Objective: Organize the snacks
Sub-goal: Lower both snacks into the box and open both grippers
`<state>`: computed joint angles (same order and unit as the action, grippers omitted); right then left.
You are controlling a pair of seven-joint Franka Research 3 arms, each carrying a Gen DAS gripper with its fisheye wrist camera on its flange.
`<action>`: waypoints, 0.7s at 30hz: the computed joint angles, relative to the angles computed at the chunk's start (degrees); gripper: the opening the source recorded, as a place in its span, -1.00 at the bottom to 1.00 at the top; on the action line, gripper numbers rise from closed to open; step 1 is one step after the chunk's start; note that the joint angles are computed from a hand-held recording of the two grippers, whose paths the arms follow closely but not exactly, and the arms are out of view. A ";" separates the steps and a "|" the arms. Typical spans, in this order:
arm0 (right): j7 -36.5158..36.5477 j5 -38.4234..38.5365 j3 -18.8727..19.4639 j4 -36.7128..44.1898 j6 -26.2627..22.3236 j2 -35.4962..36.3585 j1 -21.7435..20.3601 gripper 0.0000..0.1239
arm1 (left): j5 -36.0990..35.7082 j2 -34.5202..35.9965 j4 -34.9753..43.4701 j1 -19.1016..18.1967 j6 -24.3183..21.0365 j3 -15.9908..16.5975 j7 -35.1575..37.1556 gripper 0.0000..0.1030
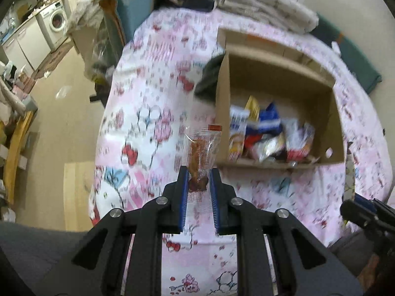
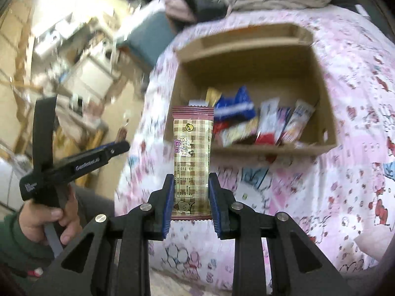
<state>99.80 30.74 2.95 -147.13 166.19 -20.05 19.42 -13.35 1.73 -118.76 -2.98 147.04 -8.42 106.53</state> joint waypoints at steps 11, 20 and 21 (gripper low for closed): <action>3.40 -4.16 -0.51 1.82 5.77 0.30 -5.64 -0.55 | -0.88 5.76 11.01 -0.66 0.51 -1.98 2.03 -0.73; 3.93 -4.22 -2.07 3.58 11.86 6.43 -7.23 -0.55 | 2.56 12.53 16.72 -1.19 2.07 -4.83 0.36 -0.73; 2.56 -2.71 -3.51 3.96 12.34 7.42 -5.75 -0.55 | 2.48 13.13 16.99 -1.11 2.33 -5.24 0.78 -0.73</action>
<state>102.35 28.03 -0.56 -143.17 178.53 -12.62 13.67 -10.87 14.86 -101.77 -4.09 149.37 -13.66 107.31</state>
